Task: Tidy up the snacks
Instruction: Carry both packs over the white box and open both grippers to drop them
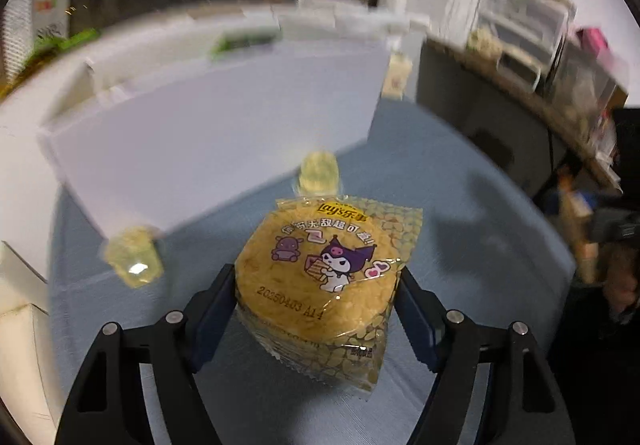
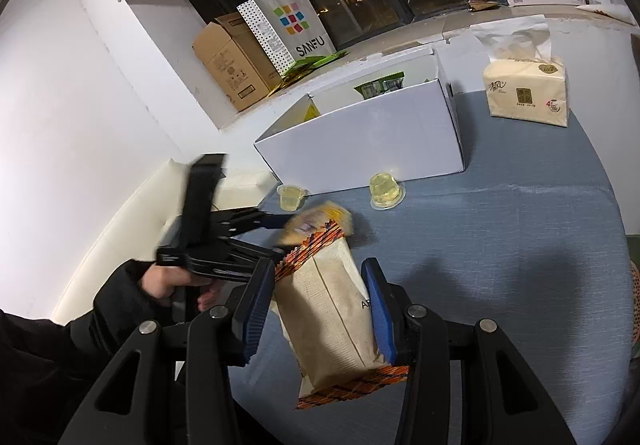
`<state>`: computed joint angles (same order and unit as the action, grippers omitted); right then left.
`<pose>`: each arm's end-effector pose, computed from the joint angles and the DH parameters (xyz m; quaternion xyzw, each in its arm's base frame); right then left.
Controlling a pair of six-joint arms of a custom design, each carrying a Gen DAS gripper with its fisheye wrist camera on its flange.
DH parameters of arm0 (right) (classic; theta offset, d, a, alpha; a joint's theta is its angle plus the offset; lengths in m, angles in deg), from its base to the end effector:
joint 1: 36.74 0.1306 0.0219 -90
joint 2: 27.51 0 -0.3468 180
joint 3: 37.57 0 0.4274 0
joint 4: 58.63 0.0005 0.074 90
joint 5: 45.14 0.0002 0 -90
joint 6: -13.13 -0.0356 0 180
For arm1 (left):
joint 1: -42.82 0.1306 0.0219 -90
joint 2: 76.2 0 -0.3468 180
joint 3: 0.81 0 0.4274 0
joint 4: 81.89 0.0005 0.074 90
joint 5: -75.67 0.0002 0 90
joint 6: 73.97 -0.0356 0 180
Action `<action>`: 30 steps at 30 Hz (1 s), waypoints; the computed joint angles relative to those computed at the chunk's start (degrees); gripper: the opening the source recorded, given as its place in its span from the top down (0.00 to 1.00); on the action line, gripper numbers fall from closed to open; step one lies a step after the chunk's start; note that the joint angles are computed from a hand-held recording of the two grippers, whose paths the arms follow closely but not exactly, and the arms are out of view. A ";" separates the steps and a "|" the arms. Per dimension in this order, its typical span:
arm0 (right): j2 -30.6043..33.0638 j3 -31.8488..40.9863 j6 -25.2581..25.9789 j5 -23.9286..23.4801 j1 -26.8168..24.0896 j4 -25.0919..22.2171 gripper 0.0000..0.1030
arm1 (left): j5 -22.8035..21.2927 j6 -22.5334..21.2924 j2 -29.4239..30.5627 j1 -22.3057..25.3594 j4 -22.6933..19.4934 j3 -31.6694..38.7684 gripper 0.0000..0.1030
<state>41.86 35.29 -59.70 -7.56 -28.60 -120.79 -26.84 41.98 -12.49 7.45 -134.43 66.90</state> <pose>0.3682 0.0807 0.3993 -0.3056 0.8167 0.4049 0.2750 0.3030 -0.2063 0.3897 0.0379 0.9297 -0.0918 0.3546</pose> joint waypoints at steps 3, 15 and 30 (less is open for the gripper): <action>-0.09 0.18 -0.81 -0.02 -0.14 0.67 0.53 | -5.70 1.51 -3.85 -1.92 0.27 0.28 0.23; 10.57 16.72 -11.09 6.25 5.11 10.23 0.53 | -8.55 -0.22 -4.41 8.46 7.23 8.09 0.23; 41.66 52.00 -17.88 20.38 13.59 5.22 0.51 | 0.94 -3.21 13.82 22.47 6.41 19.44 0.00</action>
